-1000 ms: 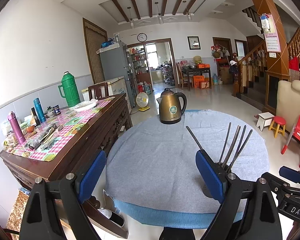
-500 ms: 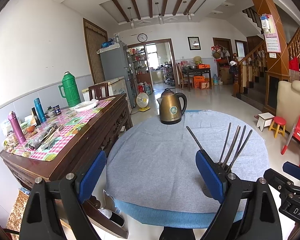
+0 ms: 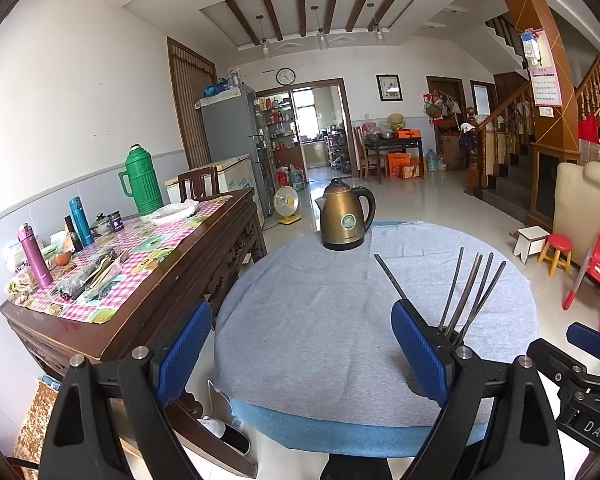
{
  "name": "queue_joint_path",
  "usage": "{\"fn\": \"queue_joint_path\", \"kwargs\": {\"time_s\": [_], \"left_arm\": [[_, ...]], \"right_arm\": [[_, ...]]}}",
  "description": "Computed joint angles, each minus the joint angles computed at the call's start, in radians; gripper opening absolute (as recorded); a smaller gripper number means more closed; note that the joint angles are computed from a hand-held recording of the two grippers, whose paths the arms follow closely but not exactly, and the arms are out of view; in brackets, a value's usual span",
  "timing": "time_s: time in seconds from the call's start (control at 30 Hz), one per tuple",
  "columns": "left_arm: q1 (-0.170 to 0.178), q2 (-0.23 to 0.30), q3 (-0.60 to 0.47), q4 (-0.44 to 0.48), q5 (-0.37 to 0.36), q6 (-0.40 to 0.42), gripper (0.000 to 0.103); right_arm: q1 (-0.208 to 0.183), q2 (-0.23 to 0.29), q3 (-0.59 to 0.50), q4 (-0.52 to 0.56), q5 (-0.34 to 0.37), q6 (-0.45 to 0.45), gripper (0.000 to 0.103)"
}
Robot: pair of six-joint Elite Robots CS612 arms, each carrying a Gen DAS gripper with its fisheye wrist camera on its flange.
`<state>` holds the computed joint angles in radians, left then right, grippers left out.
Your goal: Organize utensils
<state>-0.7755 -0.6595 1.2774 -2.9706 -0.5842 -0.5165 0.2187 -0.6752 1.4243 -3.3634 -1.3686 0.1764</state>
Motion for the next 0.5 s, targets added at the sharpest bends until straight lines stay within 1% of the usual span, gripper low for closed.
{"fn": "queue_joint_path", "kwargs": {"time_s": [0.5], "left_arm": [[0.001,-0.003,0.005,-0.006,0.002,0.005,0.091]], "right_arm": [[0.005,-0.002,0.001,-0.003,-0.010,-0.003,0.076]]}}
